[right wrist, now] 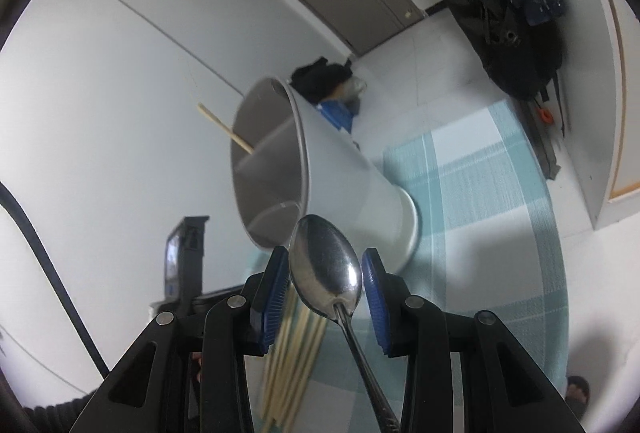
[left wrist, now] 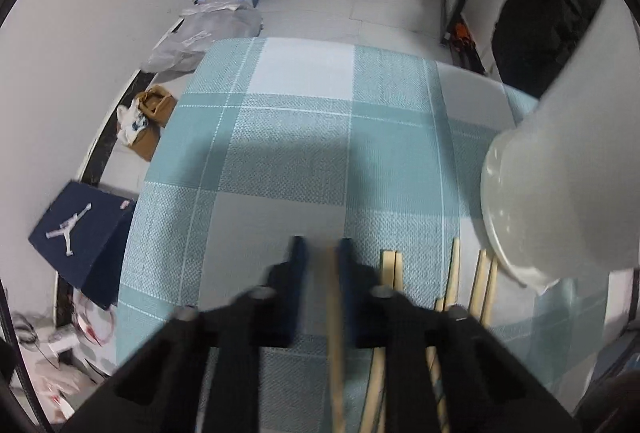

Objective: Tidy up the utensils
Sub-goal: 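Close the left tool on one chopstick while the right tool lifts the spoon, then carry the chopstick with the left tool while the right tool carries the spoon to the holder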

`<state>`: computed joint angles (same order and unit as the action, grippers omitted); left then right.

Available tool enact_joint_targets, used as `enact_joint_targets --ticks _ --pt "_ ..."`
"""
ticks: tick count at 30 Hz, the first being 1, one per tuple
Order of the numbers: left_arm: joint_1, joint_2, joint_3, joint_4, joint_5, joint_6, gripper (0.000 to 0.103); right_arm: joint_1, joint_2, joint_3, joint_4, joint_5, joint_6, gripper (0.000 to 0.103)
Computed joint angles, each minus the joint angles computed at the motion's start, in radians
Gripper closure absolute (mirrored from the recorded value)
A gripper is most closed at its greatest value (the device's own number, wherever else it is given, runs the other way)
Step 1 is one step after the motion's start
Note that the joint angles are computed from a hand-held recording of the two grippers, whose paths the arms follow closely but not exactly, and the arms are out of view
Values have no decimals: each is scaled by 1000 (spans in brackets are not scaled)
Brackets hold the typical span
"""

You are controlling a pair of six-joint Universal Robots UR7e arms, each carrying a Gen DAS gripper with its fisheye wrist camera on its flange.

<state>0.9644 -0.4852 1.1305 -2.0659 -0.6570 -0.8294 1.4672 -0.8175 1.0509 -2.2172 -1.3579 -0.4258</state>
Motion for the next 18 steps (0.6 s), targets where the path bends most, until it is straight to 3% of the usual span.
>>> enact_joint_targets --ticks 4,8,16,18 --pt "-6 -2 17 -27 25 -21 100 -4 -3 7 -22 40 29 67" --pt "-25 -38 96 -174 63 0 100 2 -12 21 -51 46 25 67" --pt "-95 -104 268 -580 161 136 100 26 -50 101 -137 42 -37 67" --pt "-117 -109 310 -732 181 208 100 32 -66 133 -168 35 -47 67"
